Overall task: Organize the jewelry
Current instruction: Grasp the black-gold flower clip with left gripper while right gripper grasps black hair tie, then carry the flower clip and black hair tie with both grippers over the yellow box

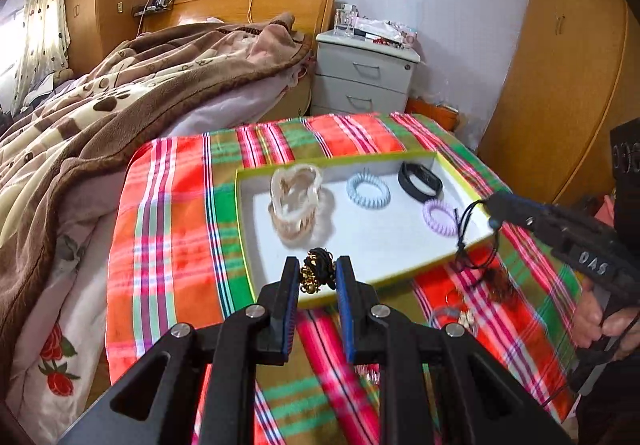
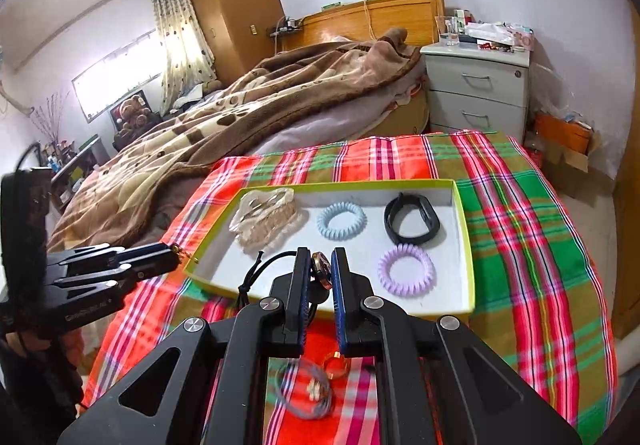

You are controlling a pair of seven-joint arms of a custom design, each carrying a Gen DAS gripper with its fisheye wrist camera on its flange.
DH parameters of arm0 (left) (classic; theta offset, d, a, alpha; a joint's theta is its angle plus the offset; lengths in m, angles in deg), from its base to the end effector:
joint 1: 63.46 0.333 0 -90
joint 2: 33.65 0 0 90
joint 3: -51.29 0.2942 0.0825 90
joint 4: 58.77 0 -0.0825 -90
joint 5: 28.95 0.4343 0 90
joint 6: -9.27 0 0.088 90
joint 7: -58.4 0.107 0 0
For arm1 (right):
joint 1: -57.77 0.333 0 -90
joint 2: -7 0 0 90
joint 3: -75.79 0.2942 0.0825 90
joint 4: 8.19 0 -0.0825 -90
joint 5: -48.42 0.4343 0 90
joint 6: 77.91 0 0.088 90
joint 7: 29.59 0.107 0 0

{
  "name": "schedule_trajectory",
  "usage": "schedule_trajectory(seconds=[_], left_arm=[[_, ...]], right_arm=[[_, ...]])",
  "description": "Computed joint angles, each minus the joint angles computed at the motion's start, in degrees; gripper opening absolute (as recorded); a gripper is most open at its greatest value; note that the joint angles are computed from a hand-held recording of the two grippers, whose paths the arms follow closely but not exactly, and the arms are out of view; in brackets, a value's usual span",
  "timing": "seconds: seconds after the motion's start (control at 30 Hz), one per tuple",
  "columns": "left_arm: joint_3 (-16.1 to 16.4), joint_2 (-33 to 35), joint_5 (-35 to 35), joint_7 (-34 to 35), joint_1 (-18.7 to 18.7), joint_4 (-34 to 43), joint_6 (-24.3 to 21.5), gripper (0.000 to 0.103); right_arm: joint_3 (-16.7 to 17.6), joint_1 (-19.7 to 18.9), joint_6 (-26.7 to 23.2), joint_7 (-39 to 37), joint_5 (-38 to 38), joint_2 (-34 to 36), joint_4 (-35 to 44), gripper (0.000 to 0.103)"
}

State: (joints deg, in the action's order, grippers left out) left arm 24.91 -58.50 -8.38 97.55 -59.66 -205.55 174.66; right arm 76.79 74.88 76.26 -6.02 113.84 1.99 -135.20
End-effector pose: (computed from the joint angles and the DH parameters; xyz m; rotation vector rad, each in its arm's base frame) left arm 0.4582 -0.2123 0.4288 -1.9138 1.6560 -0.8085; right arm 0.5699 0.1553 0.4133 -1.9770 1.1030 -0.2255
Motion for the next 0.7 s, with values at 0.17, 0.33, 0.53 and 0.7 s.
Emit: schedule_trajectory(seconds=[0.17,0.33,0.53,0.7], left_arm=[[0.70,3.75,0.83,0.52,1.12,2.38,1.59,0.019],[2.00,7.97,1.66,0.44,1.09,4.97,1.83,0.019],[4.26,11.31,3.32,0.03,-0.65,6.72,1.36,0.019],[6.69,13.21,3.04,0.17,-2.81,7.01,0.98,0.019]], right_arm=[[1.22,-0.38,0.06,4.64,-4.45,4.33,4.21,0.011],[3.37,-1.23,0.47,10.00,-10.37,9.19,8.77,0.011],[5.79,-2.84,-0.56,16.59,-17.98,14.08,13.21,0.011],[7.26,-3.85,-1.64,20.48,-23.35,16.64,15.51,0.011]])
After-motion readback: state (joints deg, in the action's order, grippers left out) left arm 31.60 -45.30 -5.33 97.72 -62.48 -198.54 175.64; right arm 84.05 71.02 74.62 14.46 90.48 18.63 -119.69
